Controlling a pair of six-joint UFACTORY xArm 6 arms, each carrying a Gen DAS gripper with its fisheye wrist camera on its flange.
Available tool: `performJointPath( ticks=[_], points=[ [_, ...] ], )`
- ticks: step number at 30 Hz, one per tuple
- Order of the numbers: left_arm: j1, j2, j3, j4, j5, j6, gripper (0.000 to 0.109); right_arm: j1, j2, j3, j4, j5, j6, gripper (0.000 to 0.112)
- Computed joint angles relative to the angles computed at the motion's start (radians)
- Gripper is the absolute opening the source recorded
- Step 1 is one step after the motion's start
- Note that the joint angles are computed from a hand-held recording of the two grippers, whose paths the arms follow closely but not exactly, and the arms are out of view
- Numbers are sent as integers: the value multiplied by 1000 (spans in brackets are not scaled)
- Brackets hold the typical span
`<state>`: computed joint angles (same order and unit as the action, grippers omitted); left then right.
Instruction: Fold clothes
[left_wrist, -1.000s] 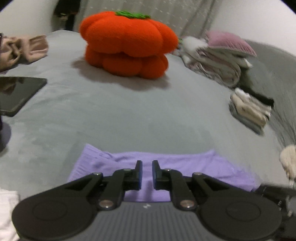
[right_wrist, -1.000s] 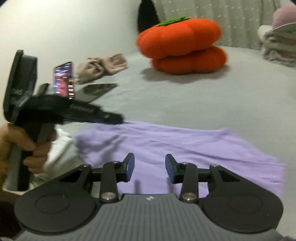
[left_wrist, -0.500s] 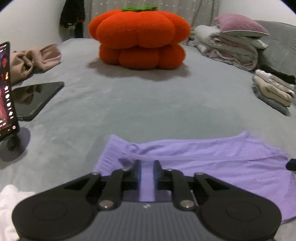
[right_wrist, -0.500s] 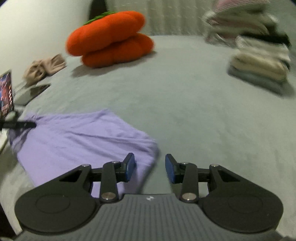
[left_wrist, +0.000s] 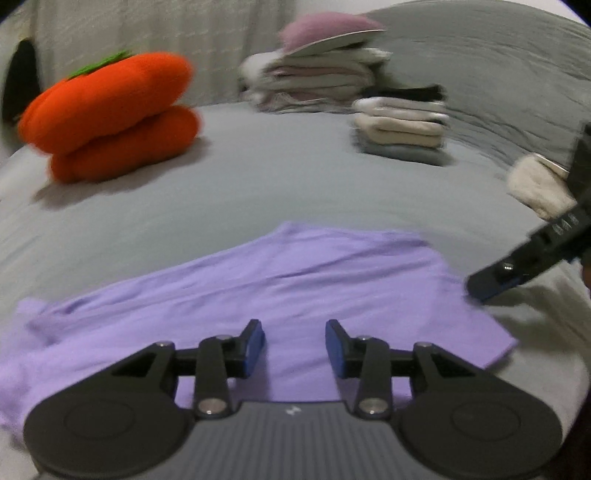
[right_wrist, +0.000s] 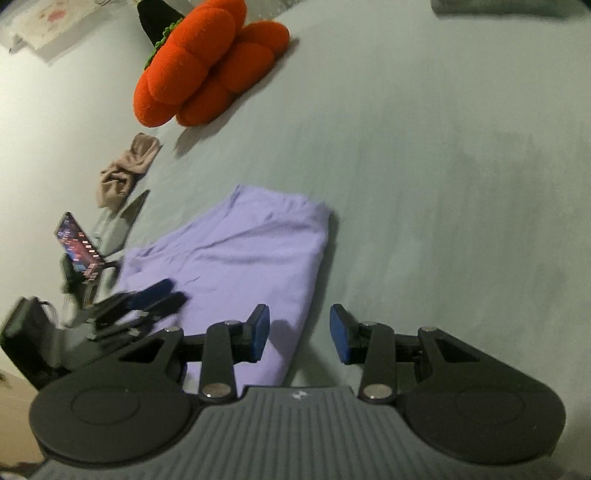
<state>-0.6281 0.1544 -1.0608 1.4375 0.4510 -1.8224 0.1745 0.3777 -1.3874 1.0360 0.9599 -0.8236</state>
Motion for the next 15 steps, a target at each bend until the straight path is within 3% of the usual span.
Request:
performJointPath(
  ticks=[5, 15],
  points=[
    [-22, 48, -55, 159, -96, -63, 39, -48, 42, -45, 12, 173, 60, 39],
    [-52, 109, -141, 334, -215, -82, 49, -93, 131, -155, -10, 377, 170, 12]
  ],
)
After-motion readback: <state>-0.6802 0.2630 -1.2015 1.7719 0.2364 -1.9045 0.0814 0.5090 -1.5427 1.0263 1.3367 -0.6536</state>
